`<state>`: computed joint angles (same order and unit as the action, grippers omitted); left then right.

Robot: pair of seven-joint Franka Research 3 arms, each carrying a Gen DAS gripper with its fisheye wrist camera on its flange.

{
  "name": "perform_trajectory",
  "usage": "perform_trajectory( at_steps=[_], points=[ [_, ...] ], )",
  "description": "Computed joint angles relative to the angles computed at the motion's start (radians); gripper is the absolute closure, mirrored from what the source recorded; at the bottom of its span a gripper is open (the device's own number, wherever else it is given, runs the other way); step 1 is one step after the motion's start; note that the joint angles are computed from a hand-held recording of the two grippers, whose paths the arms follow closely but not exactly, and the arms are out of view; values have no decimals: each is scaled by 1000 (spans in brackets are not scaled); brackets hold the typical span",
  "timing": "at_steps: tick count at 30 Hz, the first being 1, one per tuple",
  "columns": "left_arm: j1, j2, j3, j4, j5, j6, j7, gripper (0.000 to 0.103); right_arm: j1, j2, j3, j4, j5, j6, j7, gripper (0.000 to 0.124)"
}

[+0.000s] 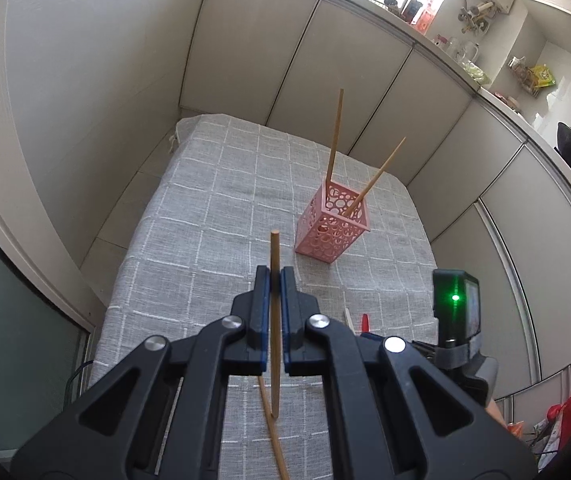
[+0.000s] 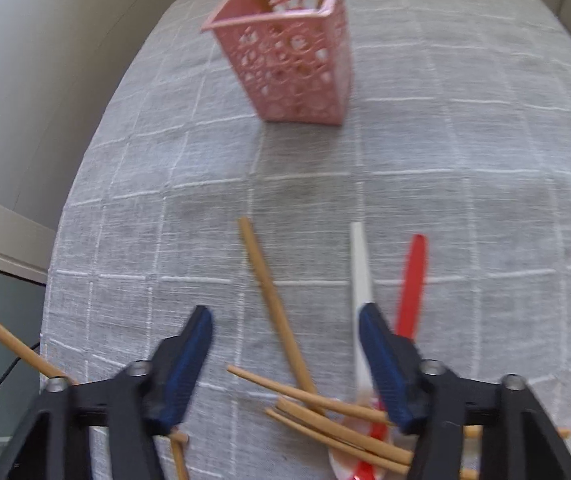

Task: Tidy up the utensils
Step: 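Grasp another wooden chopstick with the right tool while the left tool holds its chopstick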

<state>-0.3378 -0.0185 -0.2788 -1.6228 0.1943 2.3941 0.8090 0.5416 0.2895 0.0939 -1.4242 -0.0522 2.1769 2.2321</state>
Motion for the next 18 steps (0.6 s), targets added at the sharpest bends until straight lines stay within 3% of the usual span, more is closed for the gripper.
perform_trajectory(
  at_steps=[2,4,10,18],
  points=[
    [1,0,1,0,17,4,-5,97,6,45,0,54,-7,-33,-6,86],
    [2,0,2,-3,22,5,-5,97,13,82,-3,98,-4,-60,-6,91],
    [7,-15,5,-18,9,3,10,97,33,139,-22,162,-14,-78,-6,99],
    [2,-1,-2,2,52,-23,-2,97,68,235,-51,309,-66,-165,-28,104]
  ],
)
